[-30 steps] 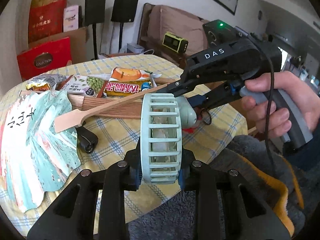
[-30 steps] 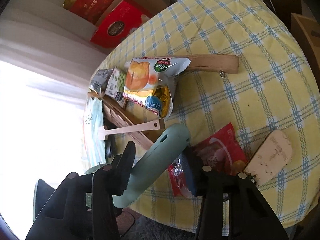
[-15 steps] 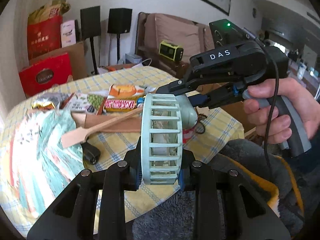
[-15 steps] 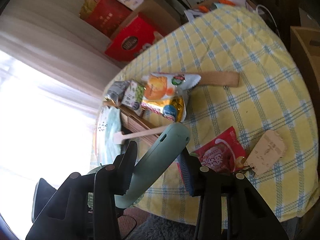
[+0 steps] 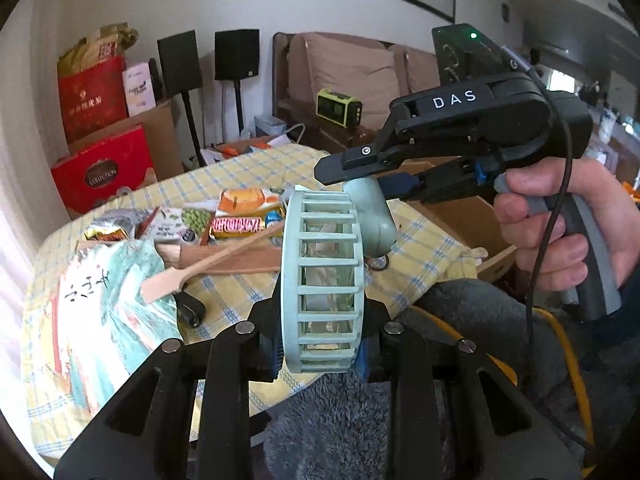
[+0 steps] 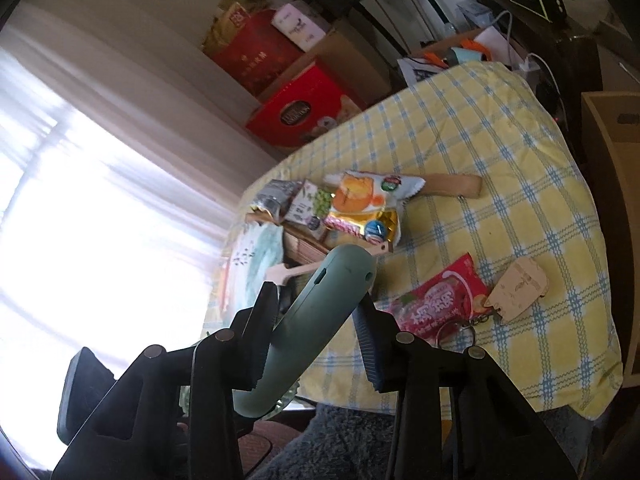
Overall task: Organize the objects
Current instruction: 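Grasp the mint-green desk fan with the left gripper while the right grasps the green handheld fan, then carry the mint-green desk fan left while the right carries the green handheld fan toward the cardboard box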
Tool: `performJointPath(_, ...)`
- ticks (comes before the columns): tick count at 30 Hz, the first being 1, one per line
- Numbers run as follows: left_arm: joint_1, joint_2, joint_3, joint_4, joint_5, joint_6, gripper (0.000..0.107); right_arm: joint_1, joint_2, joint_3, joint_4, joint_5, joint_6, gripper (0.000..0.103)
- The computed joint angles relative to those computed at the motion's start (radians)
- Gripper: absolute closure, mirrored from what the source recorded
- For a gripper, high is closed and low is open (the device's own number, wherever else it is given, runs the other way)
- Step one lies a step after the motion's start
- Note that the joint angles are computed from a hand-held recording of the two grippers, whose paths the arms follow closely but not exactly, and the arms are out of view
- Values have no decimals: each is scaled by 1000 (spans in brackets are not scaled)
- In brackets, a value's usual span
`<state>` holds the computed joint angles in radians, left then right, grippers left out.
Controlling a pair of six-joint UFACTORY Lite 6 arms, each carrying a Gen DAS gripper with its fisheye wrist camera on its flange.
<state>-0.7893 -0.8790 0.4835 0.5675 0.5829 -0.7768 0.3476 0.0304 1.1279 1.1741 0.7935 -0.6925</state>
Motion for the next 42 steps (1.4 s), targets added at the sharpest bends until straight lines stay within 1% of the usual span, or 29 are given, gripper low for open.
performJointPath(3, -43, 39, 7, 77, 6, -96, 82, -30, -9, -12, 20, 28, -21, 66)
performJointPath(9, -99, 113, 44, 177, 11, -213, 82, -97, -10, -38, 64, 84, -64, 67)
performJointPath(14, -117, 185, 102, 223, -3, -240, 82, -152, -26, -34, 70, 119, -67, 67)
performJointPath(21, -125, 274, 174, 271, -44, -299, 82, -207, -66, 6, 17, 138, -23, 67)
performJointPath(24, -147, 295, 191, 302, -40, -337, 82, -226, -74, 29, -15, 148, -11, 68)
performJointPath(29, -158, 344, 242, 308, -49, -330, 82, -279, -85, 38, -22, 186, -18, 68)
performJointPath(37, -215, 489, 352, 373, -46, -403, 82, -393, -114, 60, -64, 248, -22, 68)
performJointPath(39, -210, 504, 368, 366, -58, -395, 82, -412, -112, 72, -69, 260, -24, 68)
performJointPath(42, -219, 528, 398, 366, -50, -384, 82, -436, -113, 75, -64, 273, -34, 68)
